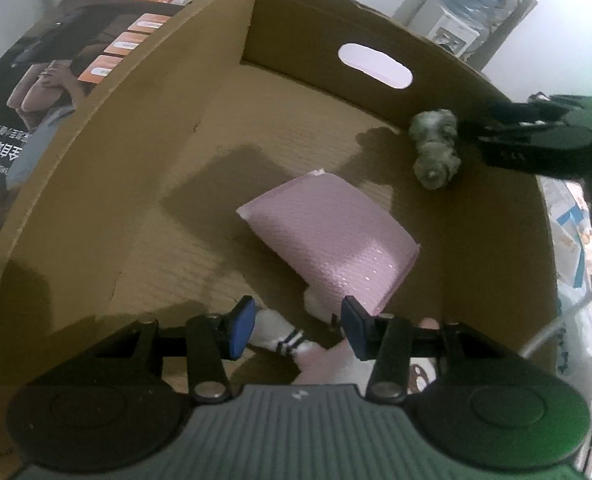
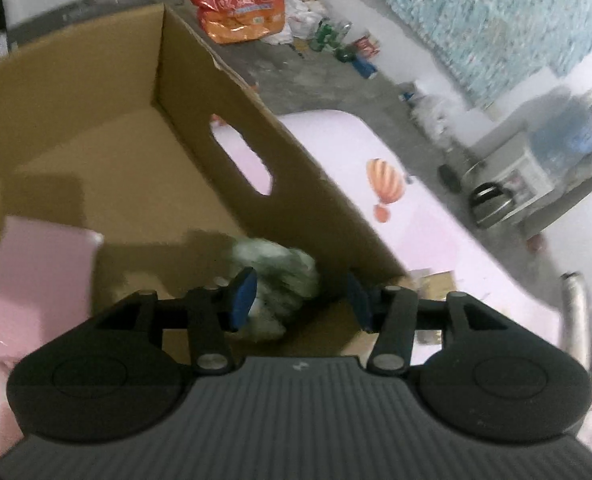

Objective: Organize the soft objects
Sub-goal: 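Release the sponge in the box with the left tool while the right tool drops the scrunchie beside it, then grasp the pink plush doll inside the box with the left tool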

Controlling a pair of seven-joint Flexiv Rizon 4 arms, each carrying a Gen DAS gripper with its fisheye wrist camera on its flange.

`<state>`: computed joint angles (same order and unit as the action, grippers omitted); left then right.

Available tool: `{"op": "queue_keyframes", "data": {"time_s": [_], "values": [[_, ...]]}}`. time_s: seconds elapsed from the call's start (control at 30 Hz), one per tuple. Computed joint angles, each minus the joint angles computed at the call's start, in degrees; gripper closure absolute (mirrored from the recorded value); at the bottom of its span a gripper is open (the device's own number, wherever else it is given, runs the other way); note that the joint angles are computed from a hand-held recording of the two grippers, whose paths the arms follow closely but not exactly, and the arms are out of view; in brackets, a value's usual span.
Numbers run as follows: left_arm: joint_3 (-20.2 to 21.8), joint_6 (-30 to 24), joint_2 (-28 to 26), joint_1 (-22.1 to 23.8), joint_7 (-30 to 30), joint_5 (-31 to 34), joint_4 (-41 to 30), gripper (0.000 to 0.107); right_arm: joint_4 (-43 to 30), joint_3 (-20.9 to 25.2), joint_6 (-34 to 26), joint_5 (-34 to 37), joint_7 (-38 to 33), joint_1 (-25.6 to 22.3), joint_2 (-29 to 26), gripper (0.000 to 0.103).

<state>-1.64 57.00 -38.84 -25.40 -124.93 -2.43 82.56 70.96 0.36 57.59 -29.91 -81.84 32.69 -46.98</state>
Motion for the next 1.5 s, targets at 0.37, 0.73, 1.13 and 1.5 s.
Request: {"op": "queue_keyframes", "data": {"time_s": [0.37, 0.73, 1.13, 1.5], "values": [[-1.46, -2.29, -3.62, 2.54, -3.75, -5.31, -4.27, 0.059, 10.05, 11.34, 10.88, 13.52, -3.34, -8.46, 8.29, 0.057], [-0.91, -9.1, -11.94, 2.02, -4.94, -4.96, -18.1, 0.056, 23.9, 24.46, 17.84, 33.64, -15.99, -20.38, 19.82, 0.057], [-1.63, -9.76, -16.65, 0.62, -1.11, -5.63, -25.21, 0.056, 28.99, 24.4, 19.27, 43.99, -20.97, -21.58, 24.42, 0.057], [-0.51, -8.14, -19.33, -0.84, -3.93, -5.0, -28.86, 0.056, 29.9, 24.66, 19.62, 48.95, -22.9, -21.85, 26.22, 0.057]]}}
